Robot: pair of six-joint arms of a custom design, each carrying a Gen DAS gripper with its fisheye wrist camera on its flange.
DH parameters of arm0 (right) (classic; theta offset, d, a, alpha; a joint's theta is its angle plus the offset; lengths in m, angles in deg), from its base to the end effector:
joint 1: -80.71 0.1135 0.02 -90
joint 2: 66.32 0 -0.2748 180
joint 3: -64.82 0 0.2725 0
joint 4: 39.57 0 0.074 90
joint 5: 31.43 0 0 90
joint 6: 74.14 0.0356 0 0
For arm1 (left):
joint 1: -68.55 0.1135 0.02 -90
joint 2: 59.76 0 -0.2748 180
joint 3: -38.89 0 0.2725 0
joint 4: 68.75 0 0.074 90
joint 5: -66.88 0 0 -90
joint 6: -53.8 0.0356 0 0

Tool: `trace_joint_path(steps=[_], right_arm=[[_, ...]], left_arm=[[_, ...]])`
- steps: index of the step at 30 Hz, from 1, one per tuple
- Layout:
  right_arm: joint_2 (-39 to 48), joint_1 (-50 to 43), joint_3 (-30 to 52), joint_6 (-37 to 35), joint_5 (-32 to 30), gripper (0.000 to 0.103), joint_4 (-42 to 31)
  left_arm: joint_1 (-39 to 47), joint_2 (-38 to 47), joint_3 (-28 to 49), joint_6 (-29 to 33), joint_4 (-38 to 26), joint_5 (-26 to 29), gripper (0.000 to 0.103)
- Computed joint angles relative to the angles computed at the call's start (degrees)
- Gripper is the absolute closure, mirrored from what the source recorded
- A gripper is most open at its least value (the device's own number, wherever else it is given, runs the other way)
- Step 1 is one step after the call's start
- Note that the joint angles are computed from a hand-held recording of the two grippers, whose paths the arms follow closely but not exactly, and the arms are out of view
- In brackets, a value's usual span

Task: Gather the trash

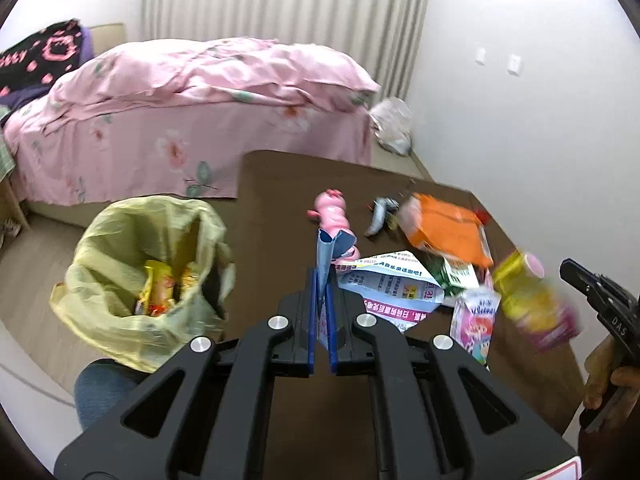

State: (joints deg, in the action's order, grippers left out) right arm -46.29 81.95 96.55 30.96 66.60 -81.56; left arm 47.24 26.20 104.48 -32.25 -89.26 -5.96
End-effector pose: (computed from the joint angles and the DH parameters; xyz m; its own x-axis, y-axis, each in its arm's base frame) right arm 0.1231 -0.0023 0.2078 -0.4610 0.2480 -0.8520 0.2271 0.9611 0.1569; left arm 0.3109 -0.1325 0.2221 -0.5700 0.2930 -0.7676 0.5957 0.7908 -0.1406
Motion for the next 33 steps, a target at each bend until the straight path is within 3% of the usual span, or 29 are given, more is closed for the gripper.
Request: trace_joint_path(steps=[5, 8, 9, 10, 11, 14, 17, 20, 23, 24, 25, 26, 28, 33], right_arm=[[3.0, -1.3, 0.2, 1.8, -3.4, 0.097, -1.7], [0.7, -6.0, -2.8, 2.7, -8.4, 0.093, -4.2], [0.0, -7.8, -3.6, 2.6, -9.5, 0.086, -5.2], [-0.8, -9.7, -4.3, 2.2, -10.6, 0.059, -6.6], [-2.5, -11.5, -5.2, 1.7, -12.2, 0.046, -8.2], [-2.8, -16.1, -6.5, -1.2, -17.0, 0.046, -10.8], [-4.0, -14.5, -8.5, 2.2, -11.7, 0.046, -9.1], [2.3, -19.1, -10.3, 2.8, -18.2, 0.046, 0.5], [17.4, -21.7, -10.9, 3.6, -22.1, 0.046, 14.5], [22.2, -23.0, -10.8, 3.5, -25.2, 0.048, 18.0], [27.3, -24.7, -11.2, 3.6, -30.7, 0.062, 22.0], [29.6, -24.3, -10.9, 3.5, -31.7, 0.070, 22.9], [26.2, -19.5, -11.4, 4.1, -26.4, 0.078, 21.3], [12.2, -10.9, -9.3, 4.3, -16.6, 0.082, 9.4]], left_arm=[[2.1, -1.8, -1.7, 1.0, -1.0, 3.5, 0.099], [0.9, -1.4, -3.6, 1.9, -0.4, 4.6, 0.099], [0.1, -0.4, -3.9, 2.1, -0.4, 4.6, 0.099], [-0.8, 0.4, -4.1, 1.9, -0.1, 4.3, 0.099], [-1.7, 1.6, -4.2, 1.7, 0.1, 4.0, 0.099], [-3.5, 4.3, -4.3, 1.6, 0.8, 3.6, 0.099], [-4.7, 6.4, -4.3, 1.5, 1.5, 2.8, 0.099], [-5.0, 7.8, -3.9, 1.4, 1.8, 2.0, 0.099], [-5.0, 8.1, -4.0, 1.4, 2.3, 1.6, 0.099], [-5.0, 8.0, -4.1, 1.4, 2.5, 1.6, 0.099], [-5.0, 7.9, -4.2, 1.6, 2.6, 1.4, 0.099], [-4.9, 7.9, -4.2, 1.7, 2.6, 1.2, 0.099], [-4.9, 7.8, -4.2, 1.6, 2.8, 1.1, 0.099], [-4.9, 6.3, -4.7, 1.9, 3.0, 1.6, 0.099]])
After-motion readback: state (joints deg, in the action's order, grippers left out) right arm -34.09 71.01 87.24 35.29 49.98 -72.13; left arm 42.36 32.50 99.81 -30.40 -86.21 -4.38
